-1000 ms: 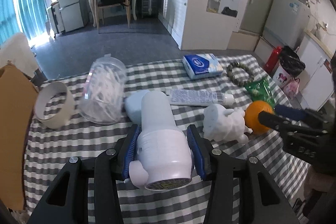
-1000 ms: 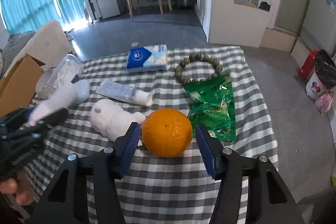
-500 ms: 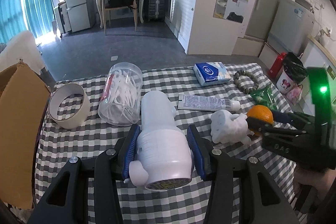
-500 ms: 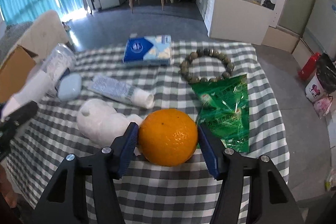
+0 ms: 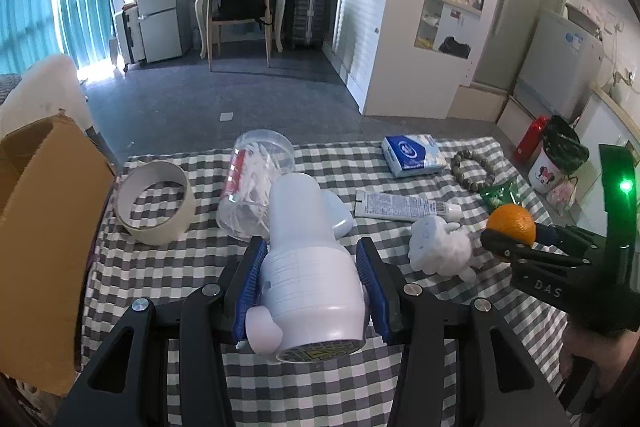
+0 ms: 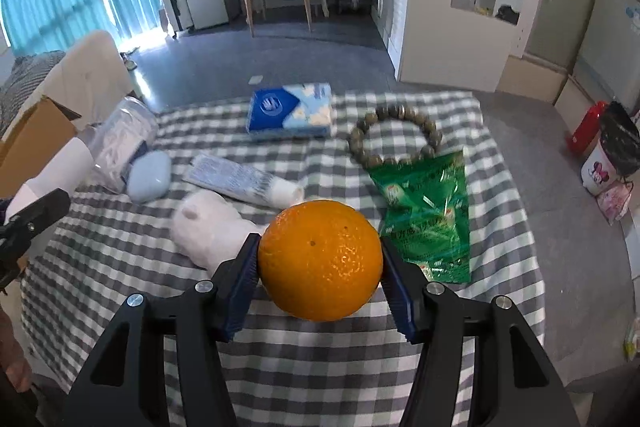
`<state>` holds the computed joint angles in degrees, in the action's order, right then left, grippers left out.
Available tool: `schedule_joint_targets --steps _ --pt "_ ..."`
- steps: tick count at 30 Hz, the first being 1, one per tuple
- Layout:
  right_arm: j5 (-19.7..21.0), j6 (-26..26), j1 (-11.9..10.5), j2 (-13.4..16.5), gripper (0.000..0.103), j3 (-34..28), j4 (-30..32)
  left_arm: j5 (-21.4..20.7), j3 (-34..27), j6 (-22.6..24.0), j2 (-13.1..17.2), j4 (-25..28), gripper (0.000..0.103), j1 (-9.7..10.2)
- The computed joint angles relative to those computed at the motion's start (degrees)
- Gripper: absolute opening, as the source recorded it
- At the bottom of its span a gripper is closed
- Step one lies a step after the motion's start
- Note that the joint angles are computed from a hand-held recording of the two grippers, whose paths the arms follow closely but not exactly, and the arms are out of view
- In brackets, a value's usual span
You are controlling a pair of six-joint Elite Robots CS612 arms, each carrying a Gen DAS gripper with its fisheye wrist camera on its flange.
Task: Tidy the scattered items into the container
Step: 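Carry the white bottle and the orange over the cardboard box with both tools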
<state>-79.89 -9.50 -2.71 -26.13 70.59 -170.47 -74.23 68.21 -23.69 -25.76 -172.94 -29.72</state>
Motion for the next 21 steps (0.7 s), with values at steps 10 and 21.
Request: schedule_joint_targets --steps 10,21 --pt "3.0 -2.0 1.6 -4.3 0.057 4.7 -7.4 7.0 7.9 -2.2 -5.3 -7.8 0.047 0.02" --pt "9.7 -5.0 4.7 -8.1 0.057 8.1 -14.4 17.2 18.1 -6.3 -11.6 -13.2 0.047 1.45"
